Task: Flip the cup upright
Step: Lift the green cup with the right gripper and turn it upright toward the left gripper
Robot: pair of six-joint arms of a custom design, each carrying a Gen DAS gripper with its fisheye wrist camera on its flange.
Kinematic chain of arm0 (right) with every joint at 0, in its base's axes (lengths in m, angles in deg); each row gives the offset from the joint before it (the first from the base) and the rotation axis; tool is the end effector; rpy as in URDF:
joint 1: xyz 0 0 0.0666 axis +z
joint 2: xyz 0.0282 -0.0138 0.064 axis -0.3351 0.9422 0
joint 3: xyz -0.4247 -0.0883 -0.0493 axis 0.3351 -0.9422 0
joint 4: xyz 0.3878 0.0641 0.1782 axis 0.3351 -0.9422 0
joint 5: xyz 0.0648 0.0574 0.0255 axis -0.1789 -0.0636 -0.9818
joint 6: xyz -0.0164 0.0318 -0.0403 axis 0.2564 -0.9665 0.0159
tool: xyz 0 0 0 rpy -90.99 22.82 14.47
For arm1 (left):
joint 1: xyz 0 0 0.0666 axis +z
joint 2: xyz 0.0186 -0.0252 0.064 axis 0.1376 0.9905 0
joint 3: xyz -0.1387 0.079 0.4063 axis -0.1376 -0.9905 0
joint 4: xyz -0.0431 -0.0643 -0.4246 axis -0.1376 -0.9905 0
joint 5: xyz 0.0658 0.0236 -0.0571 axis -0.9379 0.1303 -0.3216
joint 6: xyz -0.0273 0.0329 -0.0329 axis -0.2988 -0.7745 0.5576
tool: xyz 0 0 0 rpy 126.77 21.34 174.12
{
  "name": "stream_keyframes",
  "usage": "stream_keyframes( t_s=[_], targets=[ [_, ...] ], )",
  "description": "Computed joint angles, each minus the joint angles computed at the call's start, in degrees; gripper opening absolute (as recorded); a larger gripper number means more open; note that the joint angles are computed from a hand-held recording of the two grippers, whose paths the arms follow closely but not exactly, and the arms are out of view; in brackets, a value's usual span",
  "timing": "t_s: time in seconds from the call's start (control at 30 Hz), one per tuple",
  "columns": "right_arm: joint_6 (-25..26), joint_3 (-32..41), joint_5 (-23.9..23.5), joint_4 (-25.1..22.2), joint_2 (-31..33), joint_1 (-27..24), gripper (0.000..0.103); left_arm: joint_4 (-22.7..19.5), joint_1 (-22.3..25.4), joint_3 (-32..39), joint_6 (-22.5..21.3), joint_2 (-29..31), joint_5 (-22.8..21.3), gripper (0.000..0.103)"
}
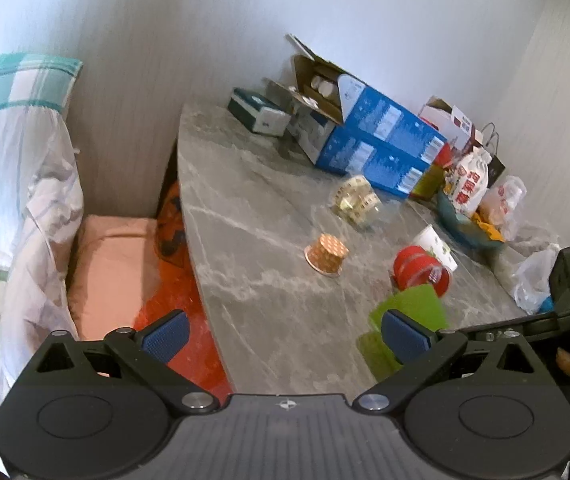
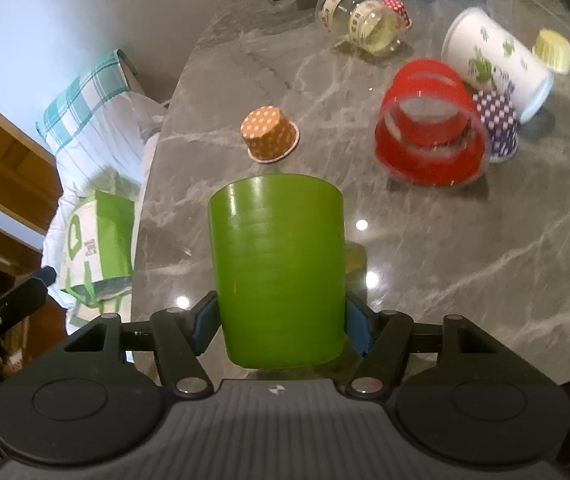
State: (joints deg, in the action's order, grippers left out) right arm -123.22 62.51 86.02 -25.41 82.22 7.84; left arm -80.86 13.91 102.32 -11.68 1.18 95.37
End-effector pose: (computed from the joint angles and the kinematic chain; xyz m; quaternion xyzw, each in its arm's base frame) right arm 0.3557 0.1834 0.4960 0.1494 0.9447 0.1671 0.2393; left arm 0.3690 0.0146 0.5103 0.1372 0.8788 -0.2915 0.3520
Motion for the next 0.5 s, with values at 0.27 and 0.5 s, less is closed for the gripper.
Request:
stream_keyframes(
  t_s=[0.27, 0.5],
  targets=[
    [-1.36, -2.13, 0.79, 1.77, -0.68, 1.24, 0.066, -2.85, -3.75, -0.1, 0.07, 0.94, 0.13, 0.103],
    [-1.59, -3.28, 1.16, 2.62, -1.64, 1.32, 0.067, -3.22, -5.26, 0.5, 0.26, 1.57, -1.6, 0.103]
  ],
)
